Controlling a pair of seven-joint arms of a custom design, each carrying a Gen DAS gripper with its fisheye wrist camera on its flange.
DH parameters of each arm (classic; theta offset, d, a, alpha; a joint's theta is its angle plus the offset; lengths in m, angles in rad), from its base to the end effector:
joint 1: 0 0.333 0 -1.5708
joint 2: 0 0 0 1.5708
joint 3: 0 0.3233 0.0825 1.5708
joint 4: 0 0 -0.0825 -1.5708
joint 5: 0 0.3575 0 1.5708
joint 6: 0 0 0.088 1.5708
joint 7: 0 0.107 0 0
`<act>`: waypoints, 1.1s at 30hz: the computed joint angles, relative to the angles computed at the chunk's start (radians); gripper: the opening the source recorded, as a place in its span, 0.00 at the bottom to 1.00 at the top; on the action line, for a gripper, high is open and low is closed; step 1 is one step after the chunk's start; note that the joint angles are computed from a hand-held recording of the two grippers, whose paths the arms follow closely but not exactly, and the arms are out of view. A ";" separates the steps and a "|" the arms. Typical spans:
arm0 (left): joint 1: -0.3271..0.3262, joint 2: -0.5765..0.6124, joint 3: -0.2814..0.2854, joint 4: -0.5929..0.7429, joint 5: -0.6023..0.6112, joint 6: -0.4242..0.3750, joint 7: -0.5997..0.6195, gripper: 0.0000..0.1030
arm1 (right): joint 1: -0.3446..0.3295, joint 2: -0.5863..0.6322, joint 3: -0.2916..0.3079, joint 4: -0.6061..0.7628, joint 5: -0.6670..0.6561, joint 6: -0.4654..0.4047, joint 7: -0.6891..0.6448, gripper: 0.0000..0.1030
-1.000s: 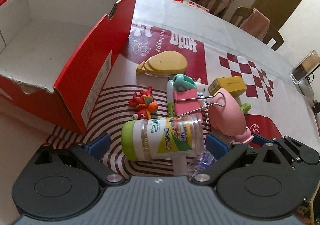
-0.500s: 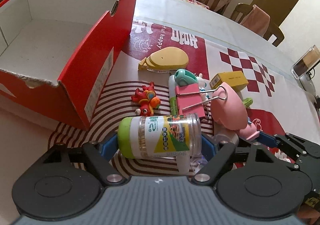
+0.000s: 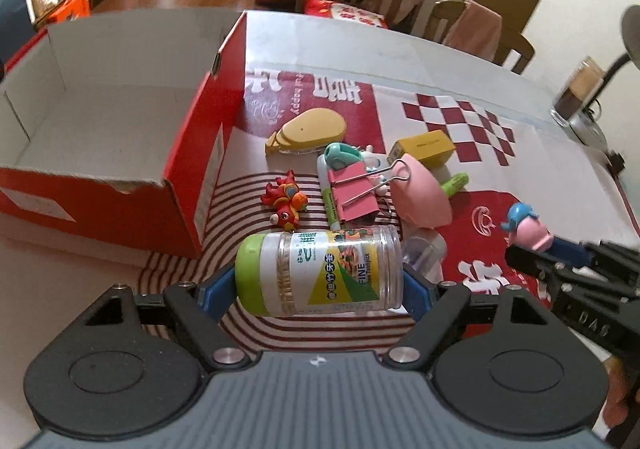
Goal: Organize rigid objects
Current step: 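Close left tool on the green-lidded jar while right tool grips the pink figurine, then carry the jar into the shoebox and open left tool while right carries figurine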
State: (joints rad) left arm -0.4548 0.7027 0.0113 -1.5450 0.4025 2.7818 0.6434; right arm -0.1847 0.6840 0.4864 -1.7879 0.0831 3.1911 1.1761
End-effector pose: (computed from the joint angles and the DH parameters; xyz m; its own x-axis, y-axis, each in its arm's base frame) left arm 0.6512 -0.3308 0.3166 0.0893 -0.9812 0.1713 -0.8386 -0.1668 -0.5185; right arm 0.6796 0.1369 0.3191 0.4086 -0.9098 -0.0727 -0.6450 -0.2315 -0.7283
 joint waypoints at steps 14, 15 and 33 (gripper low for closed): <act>0.093 -0.177 -0.019 -0.208 0.027 0.162 0.184 0.81 | 0.224 -0.115 -0.134 0.004 0.012 0.010 0.169 0.32; 0.108 -0.190 -0.025 -0.224 0.018 0.175 0.207 0.81 | 0.247 -0.111 -0.150 0.018 0.013 0.003 0.182 0.32; 0.265 -0.219 0.019 -0.258 -0.086 0.240 0.493 0.81 | 0.619 0.166 -0.412 0.572 -0.060 -0.273 0.391 0.32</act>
